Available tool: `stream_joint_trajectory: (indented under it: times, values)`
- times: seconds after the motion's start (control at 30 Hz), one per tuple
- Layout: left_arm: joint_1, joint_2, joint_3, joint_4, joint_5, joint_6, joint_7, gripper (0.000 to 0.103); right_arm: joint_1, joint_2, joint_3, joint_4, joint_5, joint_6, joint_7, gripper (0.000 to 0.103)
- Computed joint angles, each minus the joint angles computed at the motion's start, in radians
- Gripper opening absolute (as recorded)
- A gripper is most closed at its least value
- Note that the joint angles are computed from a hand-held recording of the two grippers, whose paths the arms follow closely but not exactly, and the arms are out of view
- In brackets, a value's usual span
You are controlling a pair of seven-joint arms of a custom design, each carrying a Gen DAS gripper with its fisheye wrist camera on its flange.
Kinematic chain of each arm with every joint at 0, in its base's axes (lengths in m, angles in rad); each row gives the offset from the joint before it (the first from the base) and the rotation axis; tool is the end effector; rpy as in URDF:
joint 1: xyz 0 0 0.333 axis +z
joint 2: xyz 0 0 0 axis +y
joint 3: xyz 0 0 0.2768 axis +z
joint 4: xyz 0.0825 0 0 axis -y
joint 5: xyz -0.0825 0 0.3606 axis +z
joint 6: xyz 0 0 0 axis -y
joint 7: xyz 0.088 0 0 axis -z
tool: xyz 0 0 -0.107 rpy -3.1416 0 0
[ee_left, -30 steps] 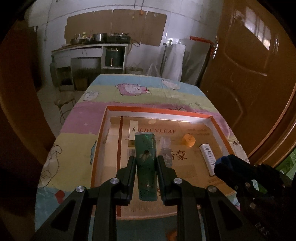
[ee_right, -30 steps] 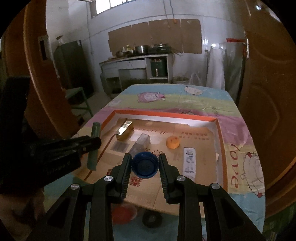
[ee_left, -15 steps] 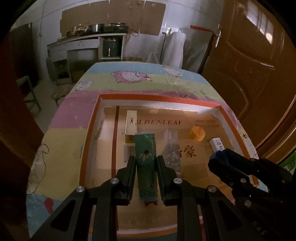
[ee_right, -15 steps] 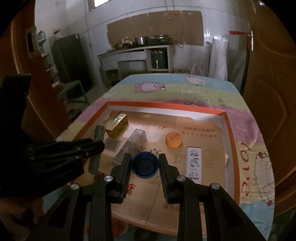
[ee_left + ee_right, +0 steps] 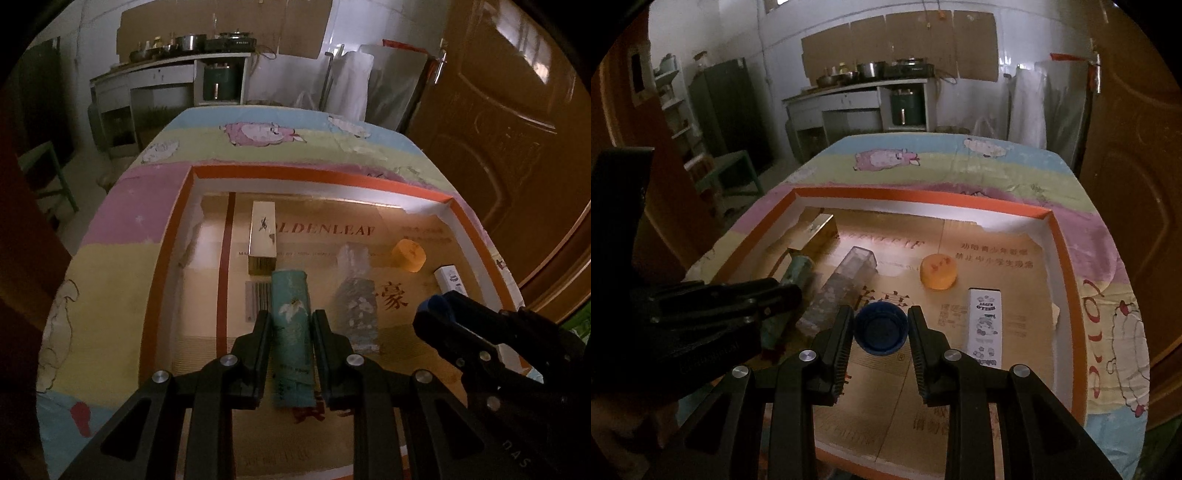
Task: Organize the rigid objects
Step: 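Lower the teal tube and dark blue cap into the tray and open both grippers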
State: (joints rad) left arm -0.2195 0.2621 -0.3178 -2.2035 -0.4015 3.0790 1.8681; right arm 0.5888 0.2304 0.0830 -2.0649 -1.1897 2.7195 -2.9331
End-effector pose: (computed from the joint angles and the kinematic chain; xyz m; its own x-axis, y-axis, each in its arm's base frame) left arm 0.5080 -0.2607 0.3131 -0.4356 -0.8857 0.1608 -0.7710 0.2749 -0.5744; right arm 0.4316 0.3849 0.3291 -0.0427 -0.9890 -0.1415 -0.7279 0.1278 -0.6737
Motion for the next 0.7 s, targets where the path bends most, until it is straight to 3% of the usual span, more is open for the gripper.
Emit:
stream_joint_trajectory:
  times: [0.33, 0.53, 0.6, 0.7]
  values:
    - [0.070, 0.021, -0.077, 0.014, -0.096, 0.007, 0.103, 0.023, 0.004, 0.046, -0.009, 0.029, 0.085, -0.002, -0.077, 0.031]
    - [0.059, 0.020, -0.065, 0.016, -0.114, 0.003, 0.123, 0.024, 0.013, 0.065, -0.019, 0.041, 0.132, -0.002, -0.123, 0.032]
    - [0.050, 0.018, -0.057, 0.016, -0.115, 0.004, 0.118, 0.026, 0.017, 0.065, -0.022, 0.039, 0.135, -0.004, -0.128, 0.034]
    - [0.048, 0.009, -0.055, 0.007, -0.121, 0.009, 0.120, 0.034, 0.022, 0.064, -0.025, 0.040, 0.133, -0.009, -0.129, 0.045]
